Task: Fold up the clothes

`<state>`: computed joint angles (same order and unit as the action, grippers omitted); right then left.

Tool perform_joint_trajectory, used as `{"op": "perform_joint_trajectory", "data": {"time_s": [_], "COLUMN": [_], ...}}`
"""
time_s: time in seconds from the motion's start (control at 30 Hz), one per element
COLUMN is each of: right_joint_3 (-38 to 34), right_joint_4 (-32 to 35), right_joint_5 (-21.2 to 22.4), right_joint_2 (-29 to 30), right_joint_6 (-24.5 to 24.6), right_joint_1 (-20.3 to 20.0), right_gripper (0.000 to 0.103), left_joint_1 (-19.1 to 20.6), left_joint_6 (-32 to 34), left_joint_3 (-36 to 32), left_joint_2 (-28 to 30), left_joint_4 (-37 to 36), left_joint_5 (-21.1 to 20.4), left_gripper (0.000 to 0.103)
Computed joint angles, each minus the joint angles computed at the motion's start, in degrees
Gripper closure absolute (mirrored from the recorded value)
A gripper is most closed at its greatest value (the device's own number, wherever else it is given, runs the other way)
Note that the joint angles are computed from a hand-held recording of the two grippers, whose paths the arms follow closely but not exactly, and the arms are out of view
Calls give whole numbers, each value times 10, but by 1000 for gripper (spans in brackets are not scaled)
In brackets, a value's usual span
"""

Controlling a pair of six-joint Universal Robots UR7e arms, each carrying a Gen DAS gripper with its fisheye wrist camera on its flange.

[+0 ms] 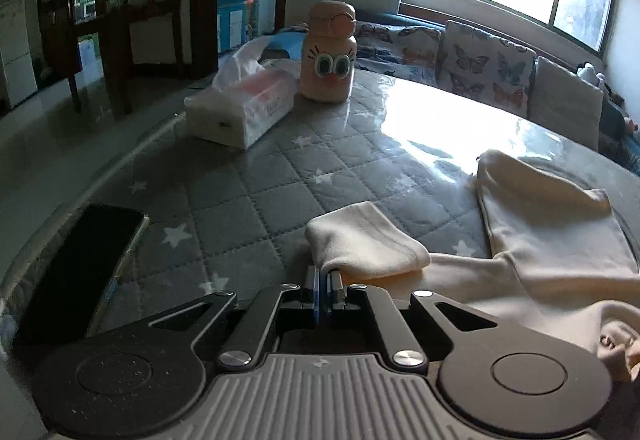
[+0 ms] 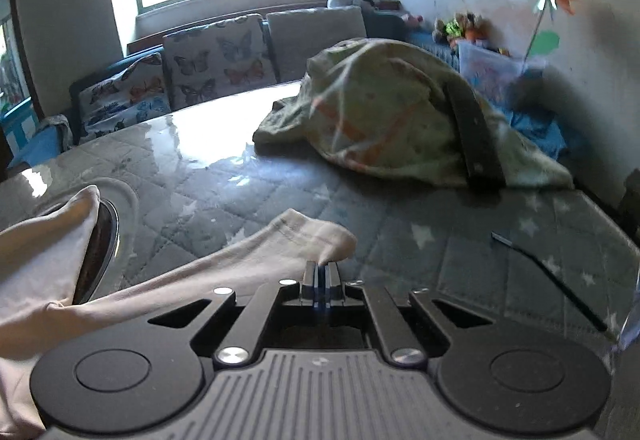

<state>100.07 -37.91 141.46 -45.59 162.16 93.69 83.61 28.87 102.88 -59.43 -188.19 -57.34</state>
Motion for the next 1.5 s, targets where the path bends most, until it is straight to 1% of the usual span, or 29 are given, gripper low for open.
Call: {"op": "perform_joint_trajectory", "data": {"time_s": [0.03,0.1,0.13,0.2,0.27,0.33,0.43,0.57,0.7,0.83,1.03,1.17,1.3,1.37,1.4,1.5], "right_joint_3": [0,1,1,0,-1,-7,-35,-90,-163,-241,-366,-462,-556,-591,-610,-663], "right_joint_4": [2,-2,-3,5,14,25,71,149,221,282,373,440,496,518,529,560], "right_joint_5": [2,12,15,8,1,-15,-49,-104,-135,-154,-190,-216,-237,-243,-246,-253], "right_joint_2": [0,-1,-1,-5,-9,-9,-1,18,55,98,166,215,262,280,290,318], "right_joint_6": [1,-9,-14,-17,-21,-27,-25,-9,-7,-18,-21,-7,7,14,17,25], "right_joint_1": [0,1,2,4,7,11,18,24,31,35,31,22,10,4,1,-7], "right_gripper": [99,95,95,95,94,89,87,87,87,87,87,87,87,87,87,87], "left_joint_1": [0,0,0,-1,-5,-9,-18,-31,-45,-56,-66,-68,-61,-58,-56,-50], "left_joint_6": [5,13,15,21,31,36,48,59,65,69,54,54,23,17,11,-5], "left_joint_3": [2,4,2,-1,-4,-7,-7,-17,-44,-89,-192,-271,-349,-380,-395,-433], "left_joint_2": [-1,-3,-3,-3,-1,-2,-4,2,26,67,141,192,231,250,257,275], "left_joint_4": [-8,-20,-23,-28,-36,-38,-42,-24,1,39,117,161,230,253,270,318], "left_joint_5": [6,18,22,27,29,22,2,-23,-46,-65,-76,-81,-92,-88,-91,-104], "left_gripper": [94,87,86,87,84,74,65,64,64,66,67,68,68,68,67,67]}}
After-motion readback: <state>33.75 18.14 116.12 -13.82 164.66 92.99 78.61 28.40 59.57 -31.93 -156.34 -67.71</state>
